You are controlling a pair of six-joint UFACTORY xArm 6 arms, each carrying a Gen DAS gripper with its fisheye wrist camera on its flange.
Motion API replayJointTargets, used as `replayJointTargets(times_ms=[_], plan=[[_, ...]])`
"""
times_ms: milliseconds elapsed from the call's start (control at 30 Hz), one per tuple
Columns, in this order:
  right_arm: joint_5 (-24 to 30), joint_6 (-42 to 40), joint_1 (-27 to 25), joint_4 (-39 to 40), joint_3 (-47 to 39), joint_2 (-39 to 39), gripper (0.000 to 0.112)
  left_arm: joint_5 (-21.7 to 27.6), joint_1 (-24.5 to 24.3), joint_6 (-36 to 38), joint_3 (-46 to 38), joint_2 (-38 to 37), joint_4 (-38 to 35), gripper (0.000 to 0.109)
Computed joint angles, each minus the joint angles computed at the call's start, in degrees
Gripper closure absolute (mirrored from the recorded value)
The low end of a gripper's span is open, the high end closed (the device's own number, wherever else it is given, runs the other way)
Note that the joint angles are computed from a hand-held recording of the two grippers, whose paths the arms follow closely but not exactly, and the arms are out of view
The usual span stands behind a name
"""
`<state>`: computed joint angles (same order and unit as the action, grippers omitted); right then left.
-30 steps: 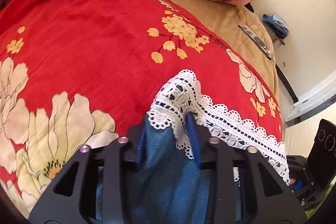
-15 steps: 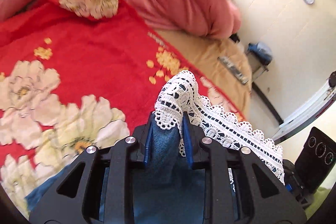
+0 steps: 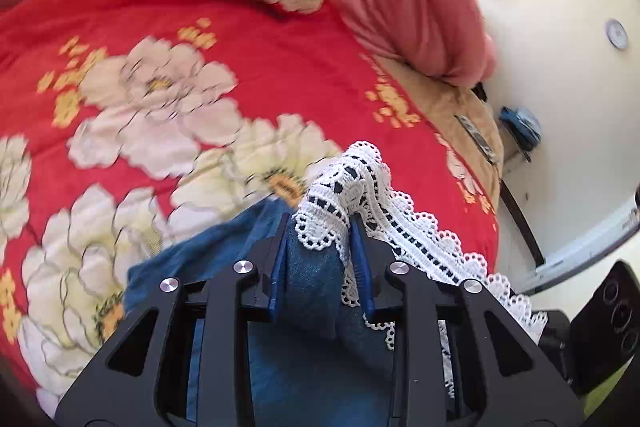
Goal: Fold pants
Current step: 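Fold the lace hem over the denim with the right tool and release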
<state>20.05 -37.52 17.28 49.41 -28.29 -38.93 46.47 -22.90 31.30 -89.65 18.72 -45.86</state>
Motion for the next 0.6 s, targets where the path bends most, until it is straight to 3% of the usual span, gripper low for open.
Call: replayJointTargets(times_ms=[67, 300, 500, 600], plan=[[-0.29, 1.57, 1.43, -2.53, -0.15, 1.06, 0.083, 0.23, 0.91, -2.11, 0.38, -0.17, -0.3, 0.084], [-4.84, 8.58, 8.31, -17.45, 0.28, 2.88, 0.079, 3.86, 7.75, 0.03, 7.96, -6.59, -14.27, 0.056], [-6.55, 11.44, 13.82, -28.04, 0.51, 5.6, 0.078, 6.85, 12.69, 3.91, 19.12, -13.36, -26.59, 0.047], [-5.51, 9.0, 15.93, -27.37, 0.3, 6.84, 0.059, 8.02, 13.64, 5.79, 22.01, -14.03, -30.21, 0.046]])
